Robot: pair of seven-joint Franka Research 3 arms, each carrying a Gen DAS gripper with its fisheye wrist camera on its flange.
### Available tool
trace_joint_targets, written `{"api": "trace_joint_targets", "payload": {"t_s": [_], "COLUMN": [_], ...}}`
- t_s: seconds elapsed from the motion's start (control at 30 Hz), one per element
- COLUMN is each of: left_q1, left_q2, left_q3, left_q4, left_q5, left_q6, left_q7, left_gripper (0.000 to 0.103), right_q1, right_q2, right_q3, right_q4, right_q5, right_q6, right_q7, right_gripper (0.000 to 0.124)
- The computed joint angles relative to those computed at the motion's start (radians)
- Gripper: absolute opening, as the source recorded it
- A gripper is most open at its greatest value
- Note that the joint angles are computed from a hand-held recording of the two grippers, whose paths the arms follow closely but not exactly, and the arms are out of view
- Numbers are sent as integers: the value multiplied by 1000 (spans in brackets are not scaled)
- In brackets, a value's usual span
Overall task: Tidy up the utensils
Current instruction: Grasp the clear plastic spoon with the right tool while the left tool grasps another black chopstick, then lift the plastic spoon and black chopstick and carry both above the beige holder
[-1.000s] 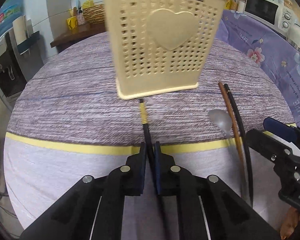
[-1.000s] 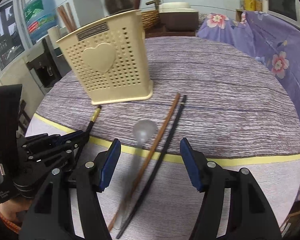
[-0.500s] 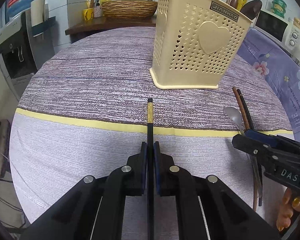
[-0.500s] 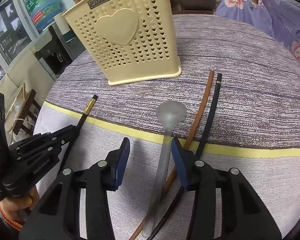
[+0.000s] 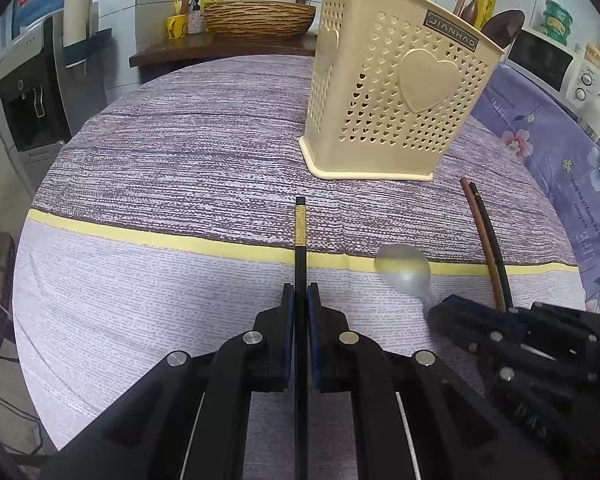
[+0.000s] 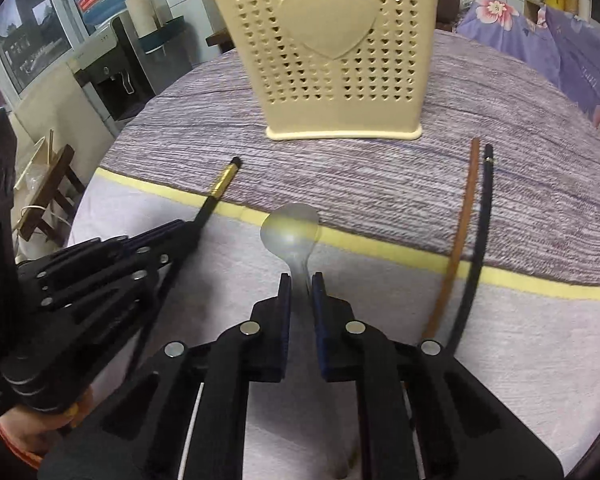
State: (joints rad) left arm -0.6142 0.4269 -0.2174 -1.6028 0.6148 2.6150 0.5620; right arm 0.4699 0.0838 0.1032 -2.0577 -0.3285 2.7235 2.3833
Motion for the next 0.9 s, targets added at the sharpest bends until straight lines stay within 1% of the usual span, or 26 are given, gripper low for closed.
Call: {"api": "trace_joint_targets", "payload": {"t_s": [0.07,0.1,0.17,0.2,0.23,0.27,0.3,0.33,0.4,0.43,0.5,0.57,0.67,0.7,0.73,0.8,0.9], "left_q1": [1,2,5,7,10,14,20,25,33,37,54,60,60,62,63,63,55], "left_q2": [-2,-3,-7,-7,-8,-9,-10,-12,-13,-15,-29,-42,-58,-62,-65,-66,-62], "left_q3": [0,0,0,-1,-3,-5,-9,-11,-16,-19,-27,-26,-22,-22,-22,-21,-17], "left_q4": [-4,-7,-14,-16,-19,-22,-26,-31,-36,-40,-64,-87,-107,-114,-119,-121,-109], "left_q5": [-1,-2,-3,-5,-11,-18,-27,-37,-55,-67,-96,-105,-108,-109,-108,-105,-92], "left_q6": [4,7,17,21,26,30,38,48,60,63,81,98,99,103,106,106,89], "left_q7": [-1,-1,-4,-4,-4,-1,3,5,11,15,28,32,24,23,21,18,11], "left_gripper": [8,8,8,8,8,8,8,8,8,8,8,8,8,8,8,8,8], "right_q1": [0,-5,-4,1,10,24,30,27,16,22,37,31,40,44,46,54,60], "right_q2": [1,-2,-2,0,6,9,12,15,36,45,65,77,100,104,109,116,118], "right_q3": [-1,1,1,0,-4,-13,-18,-17,-11,-18,-24,-23,-33,-36,-39,-45,-53], "right_q4": [-3,-11,-12,-5,13,29,35,39,51,60,90,99,127,133,139,149,150], "right_q5": [5,27,29,1,-47,-133,-194,-209,-167,-198,-241,-208,-194,-190,-185,-183,-170], "right_q6": [13,28,34,24,-7,-42,-48,-47,-36,-36,-65,-46,-45,-45,-45,-42,-38], "right_q7": [12,-4,-13,-10,7,64,98,92,31,37,28,-21,-52,-57,-65,-76,-73], "right_gripper": [12,13,23,41,57,63,63,63,61,60,58,56,54,51,45,37,37]}}
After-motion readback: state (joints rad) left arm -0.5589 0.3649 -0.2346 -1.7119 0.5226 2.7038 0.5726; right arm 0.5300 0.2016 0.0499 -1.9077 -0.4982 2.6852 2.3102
